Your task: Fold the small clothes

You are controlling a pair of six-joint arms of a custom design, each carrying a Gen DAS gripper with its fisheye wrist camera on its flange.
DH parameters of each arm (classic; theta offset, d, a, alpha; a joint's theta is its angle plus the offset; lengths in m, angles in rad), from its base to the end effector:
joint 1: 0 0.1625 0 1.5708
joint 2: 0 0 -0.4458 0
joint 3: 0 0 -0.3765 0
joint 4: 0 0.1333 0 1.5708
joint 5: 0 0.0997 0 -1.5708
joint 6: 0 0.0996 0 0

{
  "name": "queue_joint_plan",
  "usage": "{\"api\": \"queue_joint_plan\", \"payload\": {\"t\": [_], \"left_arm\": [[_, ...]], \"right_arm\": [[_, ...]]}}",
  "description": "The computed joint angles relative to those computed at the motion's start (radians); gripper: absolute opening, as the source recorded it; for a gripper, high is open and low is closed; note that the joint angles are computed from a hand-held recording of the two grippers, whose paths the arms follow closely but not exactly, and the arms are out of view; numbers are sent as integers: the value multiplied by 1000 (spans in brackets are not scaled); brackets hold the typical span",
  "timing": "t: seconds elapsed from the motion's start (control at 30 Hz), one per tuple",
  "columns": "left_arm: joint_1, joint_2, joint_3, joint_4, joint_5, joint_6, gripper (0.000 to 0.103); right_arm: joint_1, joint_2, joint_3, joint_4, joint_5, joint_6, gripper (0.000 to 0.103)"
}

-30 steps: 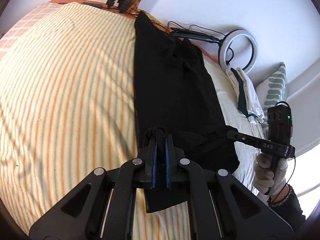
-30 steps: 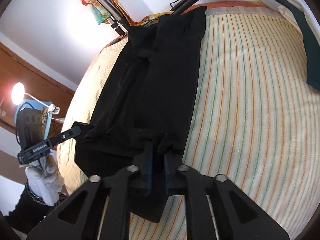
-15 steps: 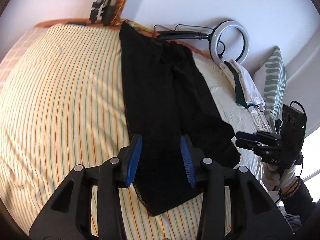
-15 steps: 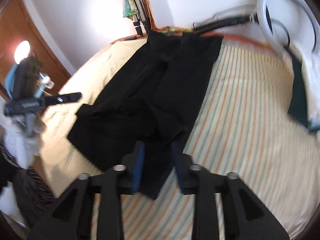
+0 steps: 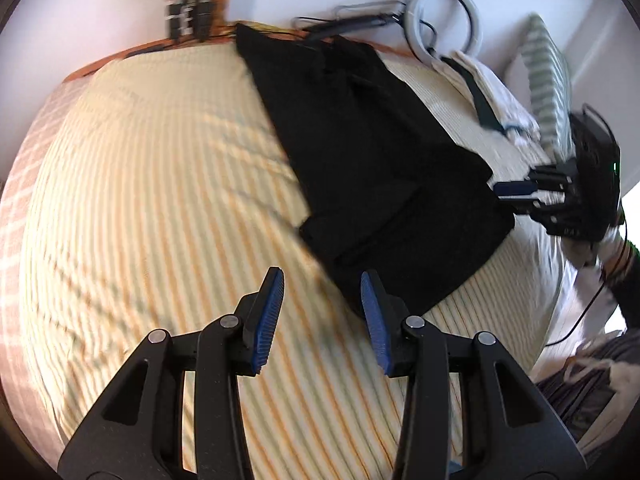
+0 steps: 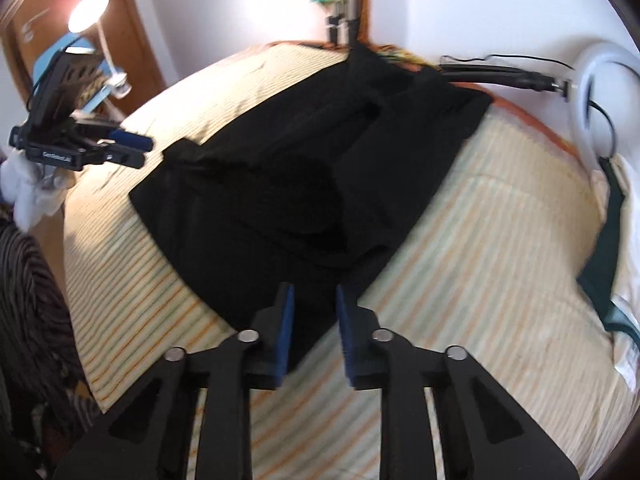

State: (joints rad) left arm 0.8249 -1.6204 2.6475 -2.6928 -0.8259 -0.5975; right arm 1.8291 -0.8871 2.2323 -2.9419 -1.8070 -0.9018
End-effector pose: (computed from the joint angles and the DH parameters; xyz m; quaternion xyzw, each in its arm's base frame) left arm -0.0417 -0.3411 0.2221 0.0518 0.9291 -0.2608 0.2570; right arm 0.2259 -0.4244 0.0469 0.5429 -0.8314 -0.0251 0.1158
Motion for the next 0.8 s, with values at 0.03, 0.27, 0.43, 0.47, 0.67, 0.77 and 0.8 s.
{"api": "queue_joint_plan", "payload": {"t": [0.03, 0.27, 0.43, 0.47, 0.67, 0.77, 0.8], "left_arm": [[4, 27, -8, -1, 3, 18, 40], [68, 161, -84, -44, 56, 111, 40], [111, 179, -125, -164, 148, 129, 40], [116, 164, -125, -176, 145, 135, 40], [137, 65, -68, -205, 11, 179, 40], [148, 66, -58, -168, -40, 178, 40], [136, 61, -48, -146, -36, 175, 40]], "right_arm": [[6, 9, -3, 3, -2, -6, 14], [28, 100, -106, 39, -9, 37, 13], [10, 129, -191, -20, 36, 185, 14], [3, 123, -198, -19, 47, 190, 14], [-43, 70, -180, 38, 119, 151, 45], [-63, 53, -155, 51, 136, 129, 45], [-65, 54, -151, 50, 138, 121, 45]]}}
